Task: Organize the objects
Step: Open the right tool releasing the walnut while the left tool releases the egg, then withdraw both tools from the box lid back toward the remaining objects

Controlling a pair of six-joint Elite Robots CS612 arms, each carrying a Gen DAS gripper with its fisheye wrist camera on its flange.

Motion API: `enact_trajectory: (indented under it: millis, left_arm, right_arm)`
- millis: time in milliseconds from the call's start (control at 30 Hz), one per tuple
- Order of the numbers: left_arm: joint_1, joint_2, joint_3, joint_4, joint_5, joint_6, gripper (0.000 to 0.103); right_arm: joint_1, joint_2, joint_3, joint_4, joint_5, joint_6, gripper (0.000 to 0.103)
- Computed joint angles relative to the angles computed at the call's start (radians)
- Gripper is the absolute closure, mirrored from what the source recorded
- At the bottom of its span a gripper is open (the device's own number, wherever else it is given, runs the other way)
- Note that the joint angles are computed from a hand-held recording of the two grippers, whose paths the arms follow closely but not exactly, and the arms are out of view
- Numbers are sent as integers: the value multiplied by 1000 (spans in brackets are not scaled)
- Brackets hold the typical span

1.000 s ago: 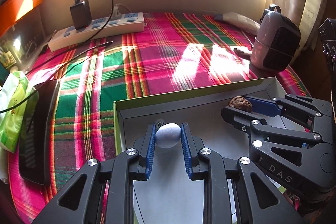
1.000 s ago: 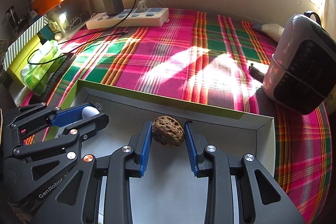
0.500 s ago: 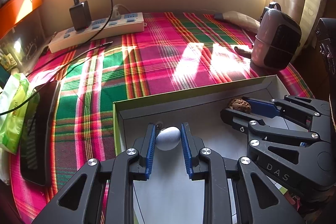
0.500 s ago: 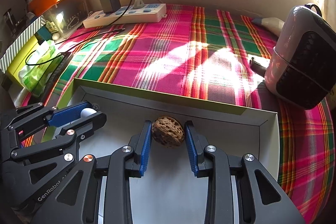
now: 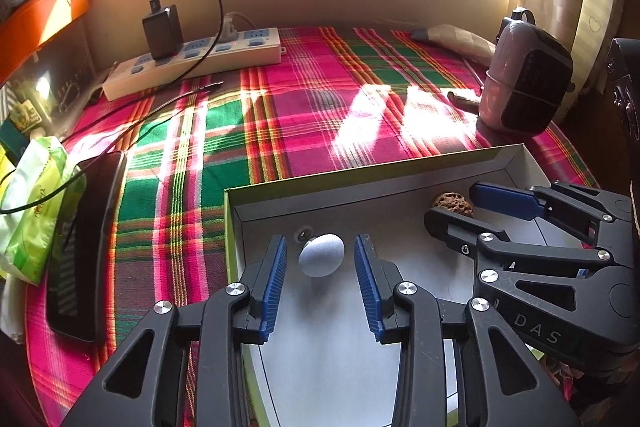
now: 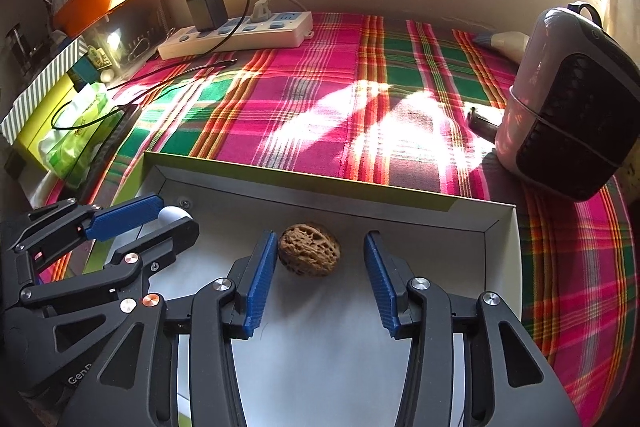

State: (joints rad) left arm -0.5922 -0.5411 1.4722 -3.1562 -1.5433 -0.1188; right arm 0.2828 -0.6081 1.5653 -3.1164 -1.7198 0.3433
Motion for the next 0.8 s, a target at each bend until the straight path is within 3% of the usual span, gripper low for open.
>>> enact_trajectory:
  millis: [800]
  left_arm:
    - [-20,-88,184,-172,22,-52,69]
  right_arm:
    - [27,-67,145,-169,-38,33,53]
